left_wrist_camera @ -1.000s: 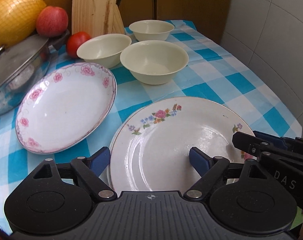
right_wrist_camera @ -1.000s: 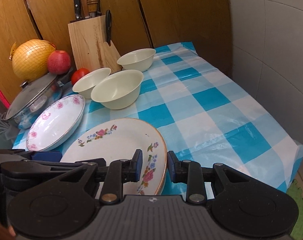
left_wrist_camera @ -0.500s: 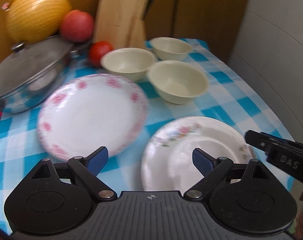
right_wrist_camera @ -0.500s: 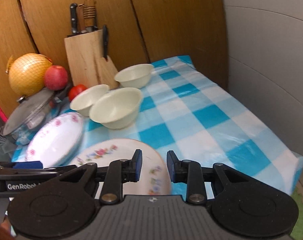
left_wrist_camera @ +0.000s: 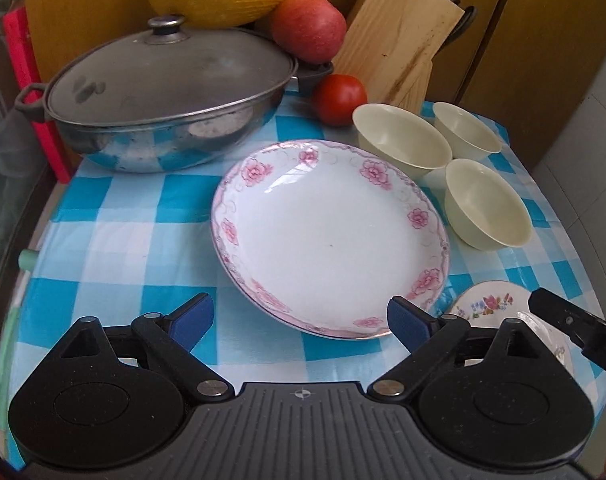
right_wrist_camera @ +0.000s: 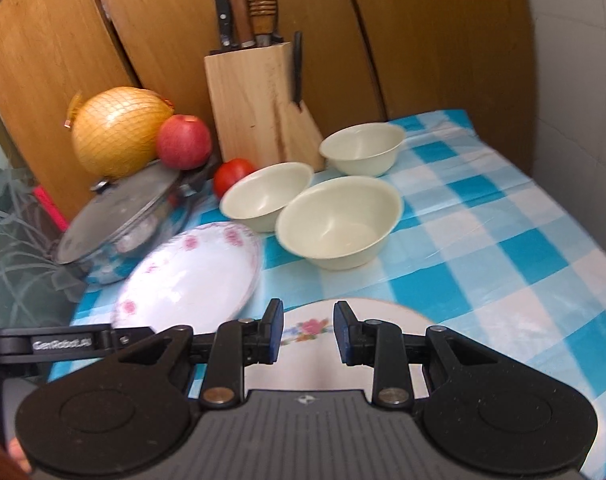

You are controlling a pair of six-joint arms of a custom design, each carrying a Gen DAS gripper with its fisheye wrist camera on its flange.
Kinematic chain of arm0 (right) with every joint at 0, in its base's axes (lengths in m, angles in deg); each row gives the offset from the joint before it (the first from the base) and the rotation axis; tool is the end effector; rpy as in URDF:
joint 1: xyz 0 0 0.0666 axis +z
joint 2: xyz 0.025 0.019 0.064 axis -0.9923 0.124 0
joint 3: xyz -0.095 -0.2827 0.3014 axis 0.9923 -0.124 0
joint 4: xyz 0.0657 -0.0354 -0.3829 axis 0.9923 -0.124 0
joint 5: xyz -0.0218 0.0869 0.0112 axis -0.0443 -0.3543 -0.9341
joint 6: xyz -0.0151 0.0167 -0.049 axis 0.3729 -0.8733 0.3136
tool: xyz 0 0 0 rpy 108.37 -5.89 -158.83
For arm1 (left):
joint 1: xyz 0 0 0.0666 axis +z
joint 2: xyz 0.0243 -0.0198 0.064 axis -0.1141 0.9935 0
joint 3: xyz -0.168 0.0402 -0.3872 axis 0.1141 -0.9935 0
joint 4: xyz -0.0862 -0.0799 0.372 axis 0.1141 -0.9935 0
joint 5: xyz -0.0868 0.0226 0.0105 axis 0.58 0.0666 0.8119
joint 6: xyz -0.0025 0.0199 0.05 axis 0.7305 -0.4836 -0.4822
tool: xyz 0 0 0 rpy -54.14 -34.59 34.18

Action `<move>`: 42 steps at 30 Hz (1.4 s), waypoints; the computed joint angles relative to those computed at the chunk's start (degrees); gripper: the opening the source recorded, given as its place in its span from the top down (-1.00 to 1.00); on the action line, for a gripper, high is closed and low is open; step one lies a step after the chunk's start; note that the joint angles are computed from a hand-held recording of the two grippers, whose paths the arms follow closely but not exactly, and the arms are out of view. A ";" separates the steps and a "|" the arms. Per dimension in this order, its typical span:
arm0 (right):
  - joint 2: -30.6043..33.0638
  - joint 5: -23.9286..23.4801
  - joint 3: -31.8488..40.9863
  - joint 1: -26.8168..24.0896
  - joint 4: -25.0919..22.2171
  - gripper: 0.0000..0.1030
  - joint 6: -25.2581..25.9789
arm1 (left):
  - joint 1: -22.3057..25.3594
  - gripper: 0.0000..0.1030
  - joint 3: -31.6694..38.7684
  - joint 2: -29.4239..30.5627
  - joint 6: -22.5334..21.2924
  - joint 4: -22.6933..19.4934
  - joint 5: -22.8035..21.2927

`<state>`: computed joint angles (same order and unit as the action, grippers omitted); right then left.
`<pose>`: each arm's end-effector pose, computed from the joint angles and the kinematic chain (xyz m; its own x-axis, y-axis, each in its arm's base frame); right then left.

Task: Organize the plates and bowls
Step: 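Grip the rim of the pink-rimmed deep dish with the left tool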

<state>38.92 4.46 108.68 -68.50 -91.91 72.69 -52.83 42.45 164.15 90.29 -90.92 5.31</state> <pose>0.3950 0.1159 0.3181 -0.7615 0.0192 -0.6479 -0.3517 0.8273 0.4380 0.3419 -0.3333 0.3348 -0.7461 -0.3449 -0.5696 -0.3384 0.9331 -0.1218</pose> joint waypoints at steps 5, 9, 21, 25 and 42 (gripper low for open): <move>1.88 0.93 1.91 1.70 0.03 0.47 0.32 | 2.16 -0.88 -1.08 -0.90 1.24 0.24 0.64; 5.90 -0.36 6.01 2.85 -0.63 0.47 -0.53 | 3.86 -0.88 -1.59 -1.12 2.26 -0.08 0.71; 13.34 1.60 11.98 6.20 -2.61 0.46 -1.86 | 7.98 -0.88 -1.77 1.06 0.68 1.64 3.70; 15.02 0.94 13.30 6.70 -3.30 0.46 -1.87 | 7.91 -0.88 -0.69 2.53 -1.50 1.79 3.90; 18.93 1.02 16.88 8.04 -4.32 0.49 -1.17 | 8.08 -0.76 1.10 5.62 -8.19 3.96 3.86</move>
